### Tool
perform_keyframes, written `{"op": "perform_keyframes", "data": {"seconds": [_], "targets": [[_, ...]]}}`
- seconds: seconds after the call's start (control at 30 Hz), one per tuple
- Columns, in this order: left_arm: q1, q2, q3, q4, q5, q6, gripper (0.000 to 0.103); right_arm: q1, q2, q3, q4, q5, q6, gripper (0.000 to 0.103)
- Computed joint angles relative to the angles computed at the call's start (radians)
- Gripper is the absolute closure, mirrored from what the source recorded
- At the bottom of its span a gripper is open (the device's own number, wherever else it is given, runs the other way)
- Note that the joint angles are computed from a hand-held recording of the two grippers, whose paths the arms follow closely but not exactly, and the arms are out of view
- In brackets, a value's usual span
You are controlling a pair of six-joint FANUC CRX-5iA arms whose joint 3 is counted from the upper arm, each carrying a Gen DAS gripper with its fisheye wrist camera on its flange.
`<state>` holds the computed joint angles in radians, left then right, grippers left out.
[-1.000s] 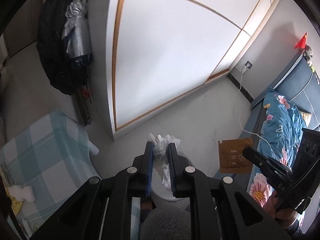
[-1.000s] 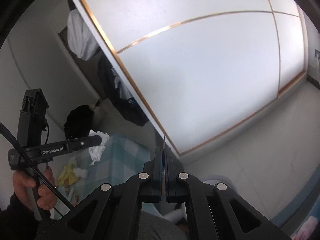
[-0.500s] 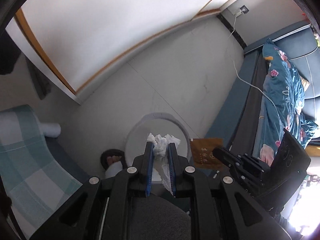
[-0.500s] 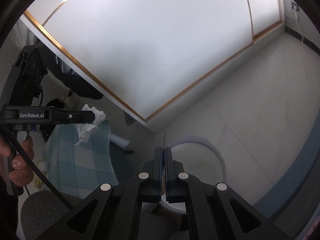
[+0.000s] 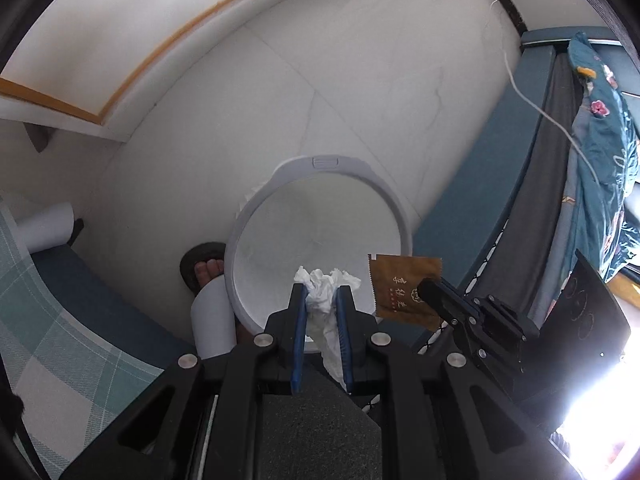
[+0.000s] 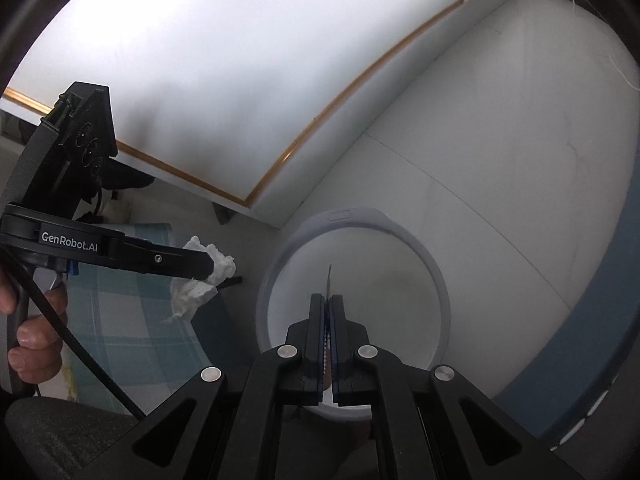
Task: Collect trash
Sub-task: 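Carry the tissue and brown wrapper to the white bin and open both grippers, then move both grippers back from the bin to the table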
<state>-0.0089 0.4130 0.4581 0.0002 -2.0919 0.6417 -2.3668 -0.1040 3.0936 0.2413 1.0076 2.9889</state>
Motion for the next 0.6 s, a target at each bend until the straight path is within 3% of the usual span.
{"op": "perform_keyframes", "data": {"seconds": [0.23, 0.3, 0.37, 0.43, 0.5, 0.6], "targets": [[-0.045, 0.005, -0.027, -0.063, -0.013, -0.021, 0.088, -0.012, -0.019, 0.022, -0.045, -0.047, 0.0, 0.098], [-0.046, 0.014, -0.023, -0.062, -0.033, -0.018, 0.075, -0.024, -0.017, 0.045, -0.086, -0.077, 0.019, 0.098], [-0.042, 0.016, -0.022, -0.049, -0.041, -0.007, 0.051, -0.025, -0.022, 0.039, -0.097, -0.072, 0.034, 0.098], [-0.044, 0.011, -0.024, -0.037, -0.033, -0.001, 0.045, -0.018, -0.021, 0.031, -0.084, -0.049, 0.025, 0.097], [-0.048, 0.007, -0.02, -0.038, -0.029, 0.003, 0.044, -0.012, -0.021, 0.032, -0.068, -0.034, 0.005, 0.087], [-0.047, 0.004, -0.017, -0.038, -0.012, 0.013, 0.043, 0.004, -0.034, -0.021, -0.044, 0.108, 0.013, 0.077]]}}
